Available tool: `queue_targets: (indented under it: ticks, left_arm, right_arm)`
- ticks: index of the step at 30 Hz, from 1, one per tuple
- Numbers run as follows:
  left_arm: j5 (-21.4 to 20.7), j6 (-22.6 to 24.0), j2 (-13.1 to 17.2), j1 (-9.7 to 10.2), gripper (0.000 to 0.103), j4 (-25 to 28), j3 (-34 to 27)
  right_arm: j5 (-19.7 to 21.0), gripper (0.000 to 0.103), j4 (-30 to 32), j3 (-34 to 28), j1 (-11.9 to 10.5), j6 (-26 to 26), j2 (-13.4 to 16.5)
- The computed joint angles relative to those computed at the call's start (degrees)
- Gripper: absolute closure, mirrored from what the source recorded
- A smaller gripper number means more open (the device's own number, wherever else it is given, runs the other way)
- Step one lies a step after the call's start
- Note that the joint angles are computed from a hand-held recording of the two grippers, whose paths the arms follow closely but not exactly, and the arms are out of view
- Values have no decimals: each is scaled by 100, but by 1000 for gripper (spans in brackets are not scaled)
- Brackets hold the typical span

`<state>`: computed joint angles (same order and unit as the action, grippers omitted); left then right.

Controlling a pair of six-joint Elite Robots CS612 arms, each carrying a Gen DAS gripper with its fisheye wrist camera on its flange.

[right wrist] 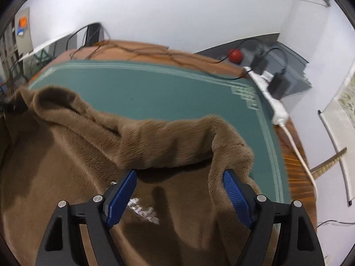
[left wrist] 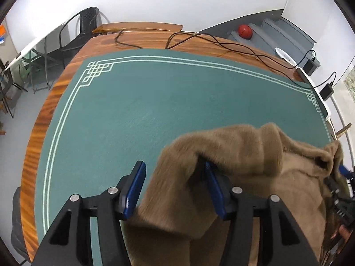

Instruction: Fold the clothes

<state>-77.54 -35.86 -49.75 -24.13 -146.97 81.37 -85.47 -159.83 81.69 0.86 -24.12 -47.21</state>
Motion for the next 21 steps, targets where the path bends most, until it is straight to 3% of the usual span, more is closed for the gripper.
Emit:
queue_targets:
  ticks: [4,8,12,15,18,21]
  left_arm:
    - [53,-65,275,51,44,415,-506]
    - [-78,-277,563,140,44,806,-980]
    - [-230,-236,632,171,44,866,-1065]
    - [-360,-51,587,173,44,809,-969]
    - [-664,2,406,201,44,550,-673]
    - [-803,72,153,196,43,356,-313]
  right_arm:
    - [-130,21,512,-596,61,168,353]
    - [-592,21,554,-1319,83,875,783]
    - [-611,21,796,-1682,68,1138,950]
    - [-387,21,359,-1364,85,775,790]
    - [229,21,-80,-850,54,497,482]
    - [913,21,490,-616,31,83,251]
